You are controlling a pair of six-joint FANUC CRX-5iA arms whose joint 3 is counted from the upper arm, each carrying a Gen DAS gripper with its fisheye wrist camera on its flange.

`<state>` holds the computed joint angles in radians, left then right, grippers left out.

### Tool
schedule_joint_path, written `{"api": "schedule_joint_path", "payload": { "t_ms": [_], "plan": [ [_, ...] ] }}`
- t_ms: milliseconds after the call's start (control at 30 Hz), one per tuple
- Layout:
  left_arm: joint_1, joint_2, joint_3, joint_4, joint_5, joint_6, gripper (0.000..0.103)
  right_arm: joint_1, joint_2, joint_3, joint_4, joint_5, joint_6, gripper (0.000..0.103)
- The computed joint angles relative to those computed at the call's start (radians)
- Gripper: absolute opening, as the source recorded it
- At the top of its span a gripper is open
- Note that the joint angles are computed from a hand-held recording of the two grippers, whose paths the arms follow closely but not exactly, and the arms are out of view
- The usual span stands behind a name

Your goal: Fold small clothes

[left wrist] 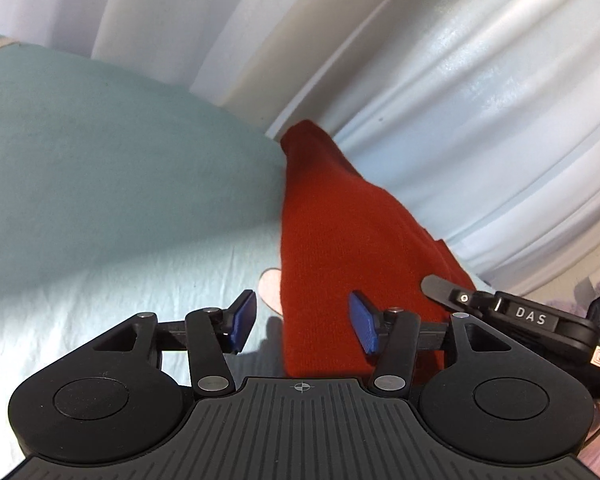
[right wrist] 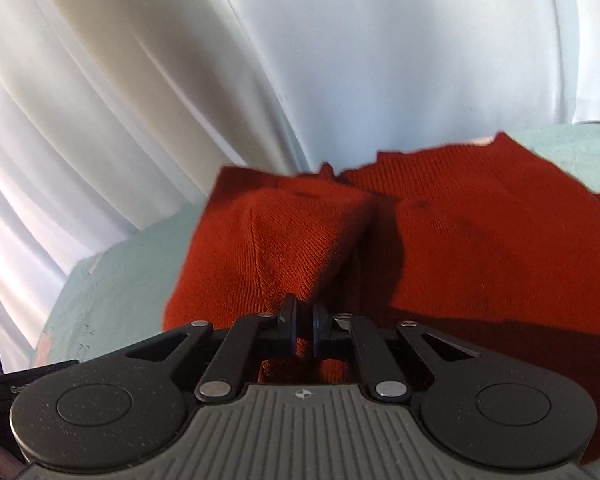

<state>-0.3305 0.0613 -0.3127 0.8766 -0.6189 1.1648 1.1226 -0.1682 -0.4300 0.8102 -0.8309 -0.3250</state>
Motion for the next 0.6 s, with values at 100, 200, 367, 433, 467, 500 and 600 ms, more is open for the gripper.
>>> {"api": "schedule_joint_path", "payload": {
  "t_ms": [100,200,367,433,467,500,600],
  "plan": [
    [-0.014,0.049,0.020,0.020,-0.047,-0.040,0.055,-0.008,-0.022,-0.047,0.048,0.051,0.003,0.009],
    [-0.024,0.050,0.021,0.002,-0.028,-0.030,0.056,0.010,-0.077,-0.092,0.093,0.004,-0.067,0.031],
    [-0.020,0.055,0.023,0.006,-0.035,-0.031,0.056,-0.087,-0.165,-0.218,0.126,0.242,-0.281,0.047],
    [-0.020,0.051,0.030,-0.010,-0.042,-0.009,0.056,-0.134,-0.159,-0.233,0.131,0.356,-0.286,0.048],
    [-0.022,0.051,0.033,-0.019,-0.040,0.000,0.056,-0.157,-0.146,-0.233,0.134,0.409,-0.282,0.049],
    [-0.024,0.051,0.037,-0.028,-0.040,0.006,0.056,-0.170,-0.137,-0.233,0.150,0.438,-0.287,0.049],
    [-0.028,0.045,0.046,-0.067,-0.035,0.026,0.056,-0.138,-0.094,-0.174,0.107,0.358,-0.195,0.030]
  ]
}}
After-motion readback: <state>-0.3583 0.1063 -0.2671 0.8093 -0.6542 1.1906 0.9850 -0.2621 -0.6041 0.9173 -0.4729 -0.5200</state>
